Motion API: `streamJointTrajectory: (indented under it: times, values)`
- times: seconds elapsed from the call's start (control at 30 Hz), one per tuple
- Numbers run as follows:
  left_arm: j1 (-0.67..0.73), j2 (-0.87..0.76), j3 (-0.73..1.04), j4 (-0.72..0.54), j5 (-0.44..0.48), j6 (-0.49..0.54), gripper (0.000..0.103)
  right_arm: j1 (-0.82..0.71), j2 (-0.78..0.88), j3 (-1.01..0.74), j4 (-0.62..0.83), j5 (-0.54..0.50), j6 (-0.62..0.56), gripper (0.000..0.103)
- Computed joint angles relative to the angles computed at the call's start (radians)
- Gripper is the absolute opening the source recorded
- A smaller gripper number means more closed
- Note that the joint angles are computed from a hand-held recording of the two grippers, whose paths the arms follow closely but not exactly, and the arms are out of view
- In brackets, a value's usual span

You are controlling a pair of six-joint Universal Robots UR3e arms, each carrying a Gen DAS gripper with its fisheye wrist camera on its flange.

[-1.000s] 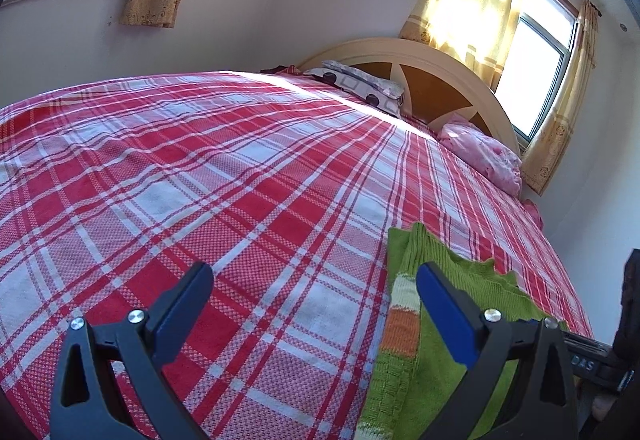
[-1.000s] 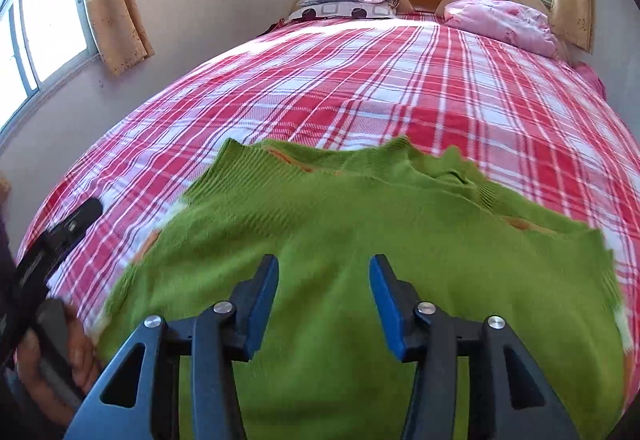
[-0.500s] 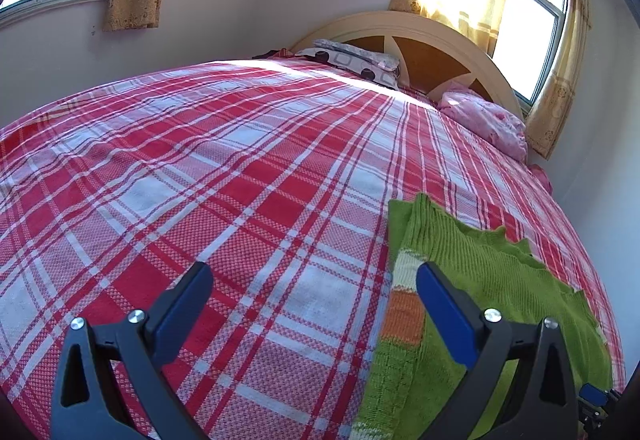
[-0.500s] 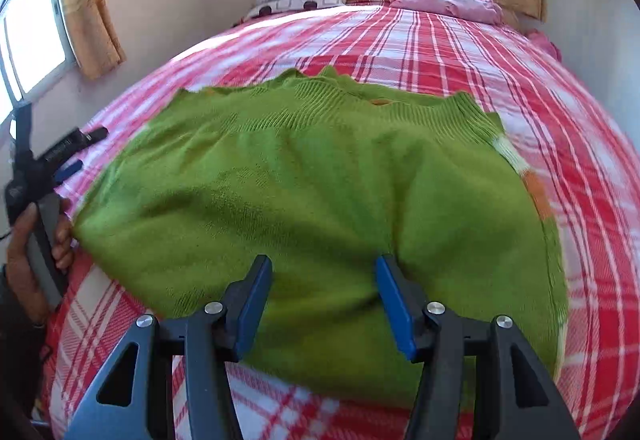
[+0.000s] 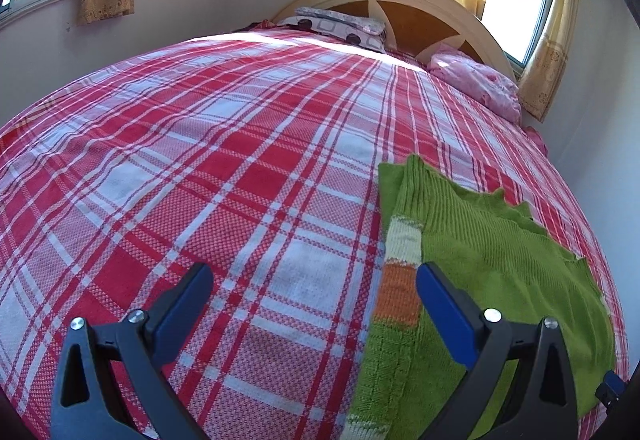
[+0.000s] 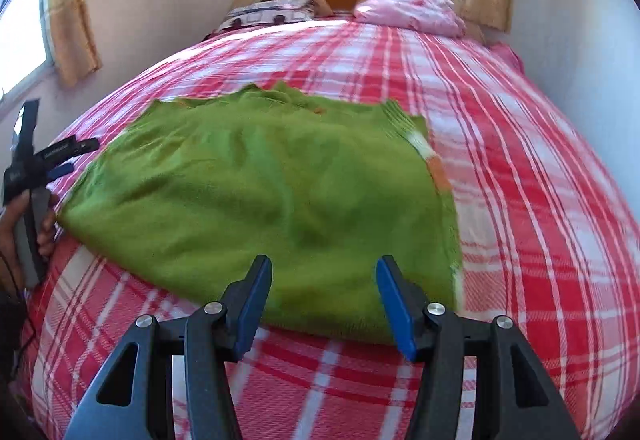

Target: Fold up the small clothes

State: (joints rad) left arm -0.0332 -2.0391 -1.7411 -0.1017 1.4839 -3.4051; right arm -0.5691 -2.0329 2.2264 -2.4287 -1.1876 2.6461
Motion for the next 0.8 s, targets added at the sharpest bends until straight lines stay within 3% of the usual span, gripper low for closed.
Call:
streamJointTrajectory:
  times: [0.4,0.53,0.63,0.8]
  values:
    - [0.115,-0.046,0.124,-0.087,-0.137,0.217,0.103,0.666,0.455,-0.283,-0.252,-0.294,0.151,0.057]
    - [0.165,-0.122,0.252,-0.227,-0.279,0.206,0.103,0.857,0.624,-0.397,-0.304,-0.386,0.136,0.057]
    - [0.18,-0.185,0.357,-0.344,-0.373,0.209,0.103,0.976,0.757,-0.493,-0.343,-0.494,0.114,0.057]
    - [0.173,-0.234,0.438,-0.386,-0.447,0.236,0.103,1.062,0.895,-0.614,-0.353,-0.589,0.129,0.057]
